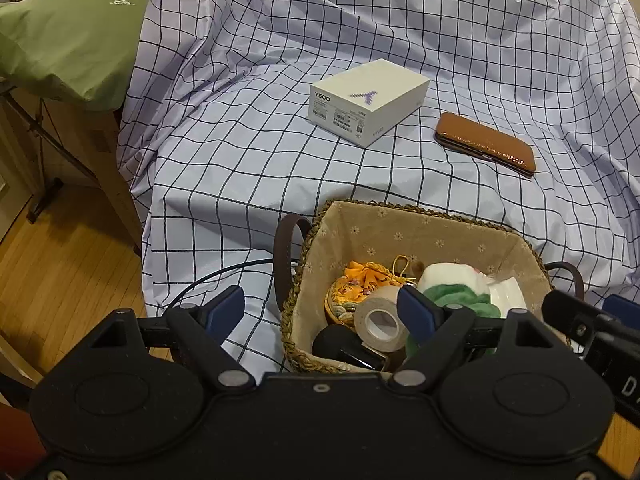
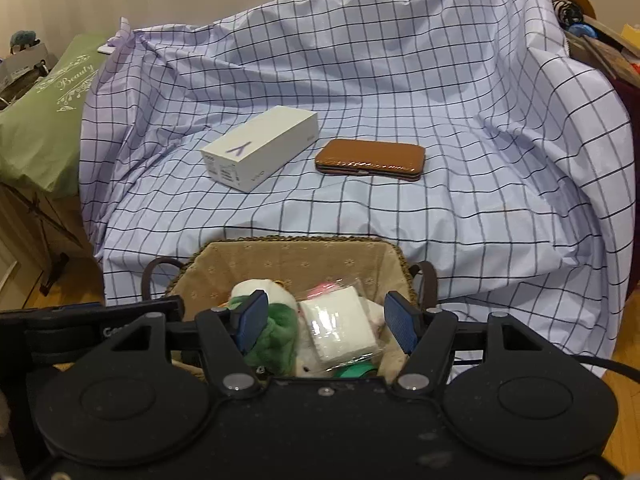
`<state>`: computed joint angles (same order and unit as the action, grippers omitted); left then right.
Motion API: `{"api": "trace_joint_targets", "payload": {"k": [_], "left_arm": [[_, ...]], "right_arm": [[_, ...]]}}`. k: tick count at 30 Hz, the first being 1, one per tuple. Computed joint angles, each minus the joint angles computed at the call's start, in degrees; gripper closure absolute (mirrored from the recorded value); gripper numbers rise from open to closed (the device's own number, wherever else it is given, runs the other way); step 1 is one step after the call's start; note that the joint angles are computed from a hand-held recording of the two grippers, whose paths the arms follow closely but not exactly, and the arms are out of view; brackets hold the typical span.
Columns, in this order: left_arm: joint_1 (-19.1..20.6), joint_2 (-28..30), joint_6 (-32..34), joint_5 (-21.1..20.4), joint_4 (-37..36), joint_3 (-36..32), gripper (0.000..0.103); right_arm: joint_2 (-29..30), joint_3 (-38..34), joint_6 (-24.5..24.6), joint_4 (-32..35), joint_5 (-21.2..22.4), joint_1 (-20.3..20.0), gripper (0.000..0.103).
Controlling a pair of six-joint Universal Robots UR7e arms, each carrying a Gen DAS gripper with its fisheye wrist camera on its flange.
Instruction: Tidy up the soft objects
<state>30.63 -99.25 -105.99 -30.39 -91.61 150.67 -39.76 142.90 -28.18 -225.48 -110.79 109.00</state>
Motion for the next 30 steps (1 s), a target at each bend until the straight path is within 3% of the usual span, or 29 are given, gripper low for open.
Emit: {"api": "trace_joint_targets", "payload": {"k": [2,17,30], "left_arm": [[-0.29,0.33,-0.69,-0.03,0.83,-0.18,0.014],[-1.34,0.96,-0.31,-0.67,2.17,-0.48,0.013],[-2.33,0.89,0.43,-0.55,1.98,-0.12,0.013]], "right_arm": [[0.26,-0.02,-0.39,-0.89,-0.7,0.12,0.037],[0.88,-0.13,-1.22,-2.74,-4.1,-0.08,0.019],[1.33,-0.15,-0.76,-2.37,-5.16,0.0,0.019]]}}
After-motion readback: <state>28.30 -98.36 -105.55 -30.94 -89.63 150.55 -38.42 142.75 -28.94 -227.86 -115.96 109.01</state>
